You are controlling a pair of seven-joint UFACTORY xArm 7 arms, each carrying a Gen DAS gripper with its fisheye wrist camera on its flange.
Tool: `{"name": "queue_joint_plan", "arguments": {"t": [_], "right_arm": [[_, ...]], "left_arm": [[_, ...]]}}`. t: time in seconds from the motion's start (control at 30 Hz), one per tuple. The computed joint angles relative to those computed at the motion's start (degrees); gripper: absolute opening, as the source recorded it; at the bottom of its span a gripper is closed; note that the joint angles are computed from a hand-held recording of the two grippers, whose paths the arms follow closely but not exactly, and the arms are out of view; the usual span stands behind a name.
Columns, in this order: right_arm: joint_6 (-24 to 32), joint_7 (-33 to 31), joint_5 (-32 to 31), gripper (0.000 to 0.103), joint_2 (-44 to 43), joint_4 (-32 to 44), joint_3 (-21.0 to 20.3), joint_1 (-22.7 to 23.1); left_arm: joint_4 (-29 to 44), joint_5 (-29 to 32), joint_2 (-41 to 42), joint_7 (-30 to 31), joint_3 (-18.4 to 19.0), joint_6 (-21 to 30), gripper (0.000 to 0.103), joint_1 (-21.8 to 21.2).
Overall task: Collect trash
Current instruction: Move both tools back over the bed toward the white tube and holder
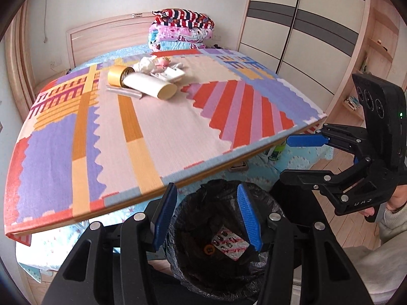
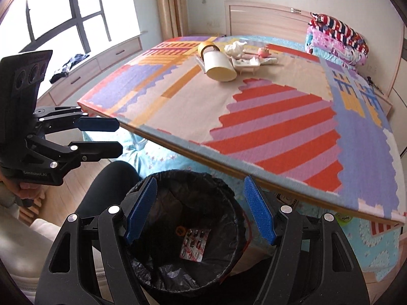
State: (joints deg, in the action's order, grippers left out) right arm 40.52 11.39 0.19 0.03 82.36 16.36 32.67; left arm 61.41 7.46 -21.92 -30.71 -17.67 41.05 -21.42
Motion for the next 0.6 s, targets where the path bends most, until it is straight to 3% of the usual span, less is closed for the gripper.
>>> {"name": "queue_joint_plan", "arguments": {"t": [0.6], "right_arm": [[-0.39,-0.48,-2.02,0.071,5.43,8.21,-1.45,-0.55]], "left_arm": [[6.57,2.95,5.42,0.64,1.63,-0.27,0.048,2.3]]}}
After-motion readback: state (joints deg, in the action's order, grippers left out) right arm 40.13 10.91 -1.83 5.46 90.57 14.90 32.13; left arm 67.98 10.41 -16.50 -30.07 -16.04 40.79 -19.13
